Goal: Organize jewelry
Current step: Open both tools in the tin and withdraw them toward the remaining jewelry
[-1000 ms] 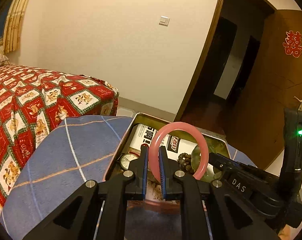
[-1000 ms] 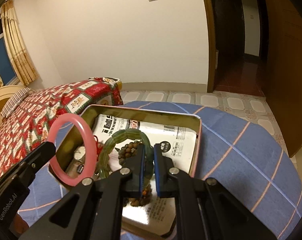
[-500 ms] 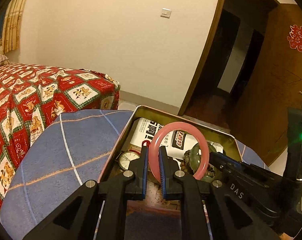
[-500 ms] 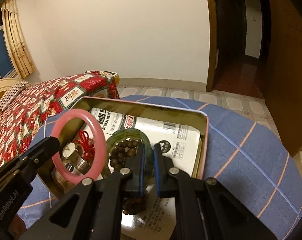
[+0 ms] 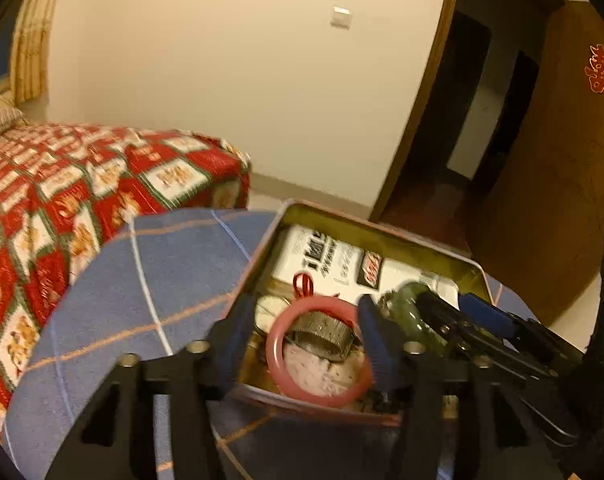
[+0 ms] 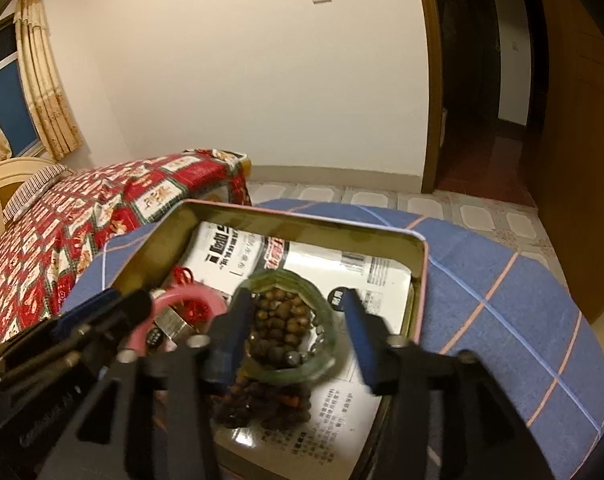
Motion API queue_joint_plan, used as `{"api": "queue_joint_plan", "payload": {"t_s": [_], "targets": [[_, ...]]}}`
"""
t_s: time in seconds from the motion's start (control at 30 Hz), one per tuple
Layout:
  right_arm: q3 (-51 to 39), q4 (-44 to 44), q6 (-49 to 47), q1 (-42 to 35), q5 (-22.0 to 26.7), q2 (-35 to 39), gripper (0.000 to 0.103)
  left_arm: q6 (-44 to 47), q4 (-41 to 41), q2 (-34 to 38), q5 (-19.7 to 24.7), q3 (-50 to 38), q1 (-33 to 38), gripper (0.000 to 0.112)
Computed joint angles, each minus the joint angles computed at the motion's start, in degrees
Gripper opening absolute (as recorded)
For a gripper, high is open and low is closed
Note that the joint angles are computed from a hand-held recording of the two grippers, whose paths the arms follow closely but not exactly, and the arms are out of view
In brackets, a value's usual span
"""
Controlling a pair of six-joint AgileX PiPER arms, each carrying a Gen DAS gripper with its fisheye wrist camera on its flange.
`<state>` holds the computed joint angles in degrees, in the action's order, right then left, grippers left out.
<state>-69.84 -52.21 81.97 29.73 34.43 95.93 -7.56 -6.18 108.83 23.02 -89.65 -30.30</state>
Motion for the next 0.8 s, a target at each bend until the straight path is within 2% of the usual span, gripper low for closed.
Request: {"api": "queue_joint_plan", "payload": {"t_s": [0.1, 0.17, 0.47, 0.8], "targets": [[0.1, -1.2, 1.1, 0.1, 0.6, -0.2, 0.055, 1.2, -0.6, -1.1, -2.0, 1.4, -0.1, 0.061], [0.4, -0.5, 1.0, -0.4, -0.4, -0.3, 0.055, 1.1, -0.1, -1.1, -2.1, 1.5, -0.2, 0.062], [0.4, -1.5, 1.9, 0.3, 0.5, -0.5, 0.055, -2.4, 4.1, -1.4, -2.6, 1.9, -0.7, 0.062], [1.8, -1.1, 2.7, 2.6, 2.9, -2.8, 0.055, -4.1, 6.2, -6.9, -4.0, 8.1, -0.8, 0.062]]}}
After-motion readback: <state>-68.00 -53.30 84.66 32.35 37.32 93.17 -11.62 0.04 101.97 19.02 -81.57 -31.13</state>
